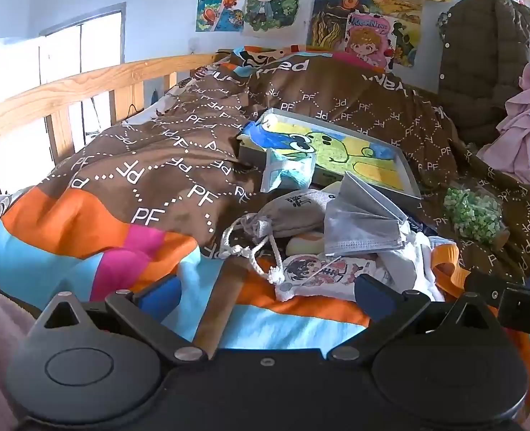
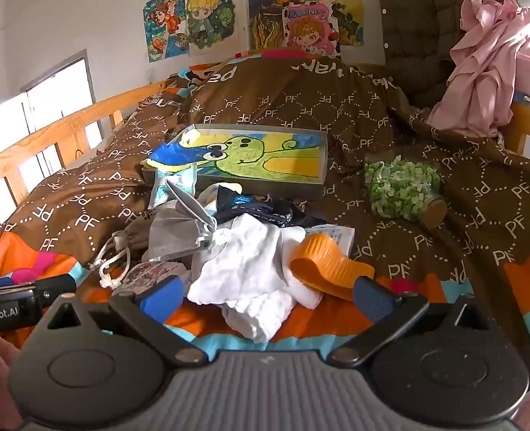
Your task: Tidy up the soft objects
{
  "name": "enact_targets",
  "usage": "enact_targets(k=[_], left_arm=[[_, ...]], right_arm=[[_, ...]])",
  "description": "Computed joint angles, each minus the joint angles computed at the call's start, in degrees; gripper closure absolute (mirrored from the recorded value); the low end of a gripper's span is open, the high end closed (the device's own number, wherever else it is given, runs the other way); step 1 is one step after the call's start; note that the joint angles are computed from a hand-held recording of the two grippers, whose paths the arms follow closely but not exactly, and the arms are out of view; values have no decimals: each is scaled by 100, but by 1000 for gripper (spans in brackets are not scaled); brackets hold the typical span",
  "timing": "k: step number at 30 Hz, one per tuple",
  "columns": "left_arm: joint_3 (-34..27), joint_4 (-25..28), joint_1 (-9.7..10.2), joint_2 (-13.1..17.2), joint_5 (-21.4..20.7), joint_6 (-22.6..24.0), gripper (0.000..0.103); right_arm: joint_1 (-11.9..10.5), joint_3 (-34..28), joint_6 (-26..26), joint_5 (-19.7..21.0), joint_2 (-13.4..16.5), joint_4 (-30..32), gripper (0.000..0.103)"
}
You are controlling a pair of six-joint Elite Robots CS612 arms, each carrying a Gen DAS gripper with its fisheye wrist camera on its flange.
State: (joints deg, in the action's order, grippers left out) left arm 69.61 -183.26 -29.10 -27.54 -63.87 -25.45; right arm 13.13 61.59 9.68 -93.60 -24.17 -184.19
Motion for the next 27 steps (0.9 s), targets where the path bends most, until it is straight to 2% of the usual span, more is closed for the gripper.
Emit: enact_targets(k=[9, 27], left_arm=[[-43, 171, 19, -16, -82, -85, 1], [-45, 165, 22, -13, -86, -75, 1]], right_arm=[[-6, 4, 19, 40, -8, 37, 0], [-9, -10, 25, 48, 1, 51, 0]])
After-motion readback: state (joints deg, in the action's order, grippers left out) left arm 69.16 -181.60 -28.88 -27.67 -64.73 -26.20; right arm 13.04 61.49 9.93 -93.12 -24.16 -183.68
